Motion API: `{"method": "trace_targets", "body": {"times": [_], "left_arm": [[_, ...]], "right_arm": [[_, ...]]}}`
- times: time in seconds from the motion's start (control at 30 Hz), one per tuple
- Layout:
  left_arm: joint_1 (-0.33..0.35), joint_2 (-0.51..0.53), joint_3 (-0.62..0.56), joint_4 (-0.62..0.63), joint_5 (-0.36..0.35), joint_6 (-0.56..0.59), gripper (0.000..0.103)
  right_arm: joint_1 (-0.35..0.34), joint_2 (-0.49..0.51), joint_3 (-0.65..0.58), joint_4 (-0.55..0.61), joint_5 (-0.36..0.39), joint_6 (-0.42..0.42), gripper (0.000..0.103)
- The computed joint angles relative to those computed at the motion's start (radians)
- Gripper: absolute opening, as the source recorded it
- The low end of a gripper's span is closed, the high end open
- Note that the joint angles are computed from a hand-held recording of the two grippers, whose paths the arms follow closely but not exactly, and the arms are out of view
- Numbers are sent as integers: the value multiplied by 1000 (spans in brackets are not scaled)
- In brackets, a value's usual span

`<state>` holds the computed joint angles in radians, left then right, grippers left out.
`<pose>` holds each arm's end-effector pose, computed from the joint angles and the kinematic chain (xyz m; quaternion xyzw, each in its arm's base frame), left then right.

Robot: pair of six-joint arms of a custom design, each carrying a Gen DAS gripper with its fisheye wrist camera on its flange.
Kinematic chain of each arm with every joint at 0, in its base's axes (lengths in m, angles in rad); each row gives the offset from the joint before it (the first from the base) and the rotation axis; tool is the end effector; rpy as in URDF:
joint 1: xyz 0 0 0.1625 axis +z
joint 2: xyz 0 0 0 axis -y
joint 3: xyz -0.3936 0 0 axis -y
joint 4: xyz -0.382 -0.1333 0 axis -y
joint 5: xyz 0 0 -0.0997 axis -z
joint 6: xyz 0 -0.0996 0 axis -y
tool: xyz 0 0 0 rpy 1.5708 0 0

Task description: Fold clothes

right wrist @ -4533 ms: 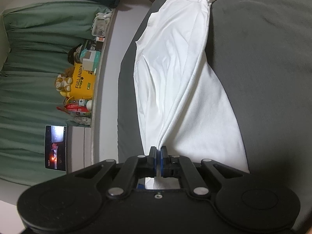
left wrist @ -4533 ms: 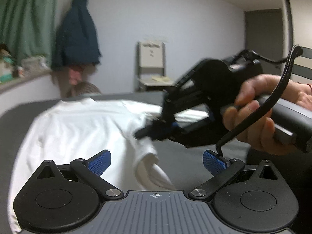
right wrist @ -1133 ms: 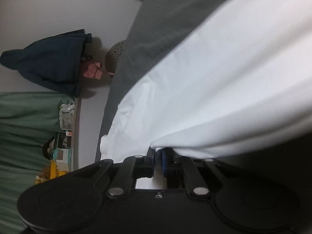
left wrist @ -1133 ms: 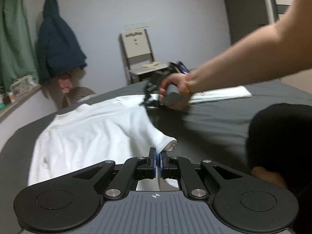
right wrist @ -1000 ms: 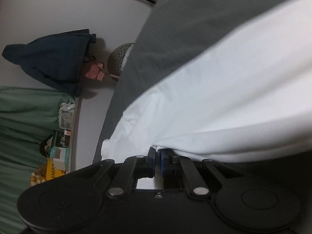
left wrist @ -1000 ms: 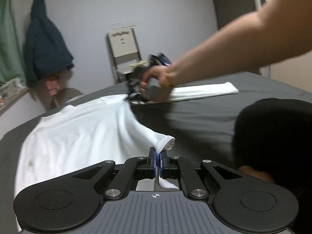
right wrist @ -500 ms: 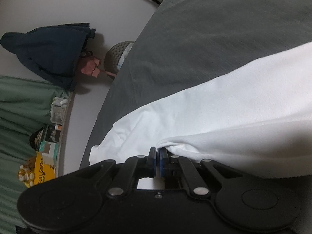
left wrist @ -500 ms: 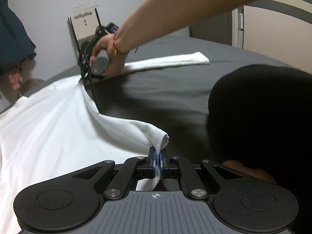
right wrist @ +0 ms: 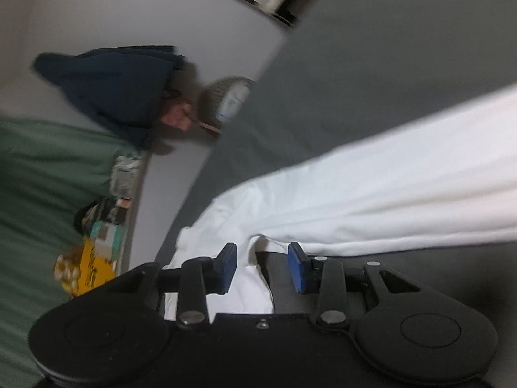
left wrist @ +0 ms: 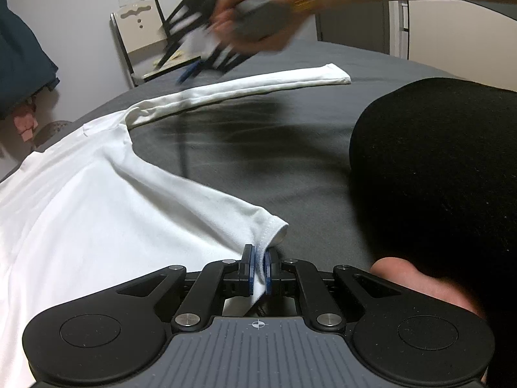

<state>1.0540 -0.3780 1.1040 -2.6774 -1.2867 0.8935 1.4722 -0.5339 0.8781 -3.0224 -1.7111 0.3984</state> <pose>-0.2450 -0.7574 0.0024 0.6096 0.7576 -0.1579 0.1716 0.0370 -0.8389 0.2790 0.2444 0.8134 -0.5276 0.0194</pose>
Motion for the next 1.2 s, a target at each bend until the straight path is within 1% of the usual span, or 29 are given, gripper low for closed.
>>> {"method": "trace_targets", "body": {"times": [0.13, 0.23, 0.27, 0.3, 0.33, 0.37, 0.47, 0.6, 0.67, 0.73, 0.87, 0.93, 1.03, 1.13, 1.2], "left_arm": [[-1, -5, 8, -10, -10, 15, 6], [-6, -19, 16, 12, -19, 9, 7], [-8, -25, 18, 21, -21, -11, 22], [-6, -33, 18, 42, -39, -37, 35], [-4, -42, 18, 66, -62, -63, 63], [-2, -56, 35, 56, -85, -81, 79], [0, -99, 89, 32, -140, -97, 80], [1, -172, 165, 26, -186, -95, 80], [6, -219, 209, 7, -207, -102, 80], [10, -252, 234, -20, -213, -118, 80], [23, -314, 256, -82, -195, -184, 80], [33, -326, 238, -114, -173, -220, 80], [53, -339, 208, -173, -130, -259, 81], [74, -343, 169, -218, -80, -312, 82], [91, -348, 144, -245, -45, -367, 88]], "right_arm": [[30, -193, 308, -195, -62, -151, 39], [52, -269, 442, -290, -91, -222, 41], [58, -291, 482, -320, -99, -241, 42], [63, -308, 514, -342, -100, -245, 42], [66, -323, 543, -365, -92, -242, 42], [68, -333, 565, -385, -83, -239, 43], [73, -358, 616, -445, -58, -208, 43], [82, -384, 659, -505, -21, -167, 43], [90, -393, 676, -524, -2, -161, 44], [100, -397, 688, -532, 18, -166, 45], [125, -372, 681, -517, 69, -179, 46], [137, -344, 659, -491, 98, -181, 47], [156, -278, 596, -430, 127, -203, 49], [174, -189, 507, -358, 132, -206, 50], [187, -124, 432, -303, 130, -198, 50]]}}
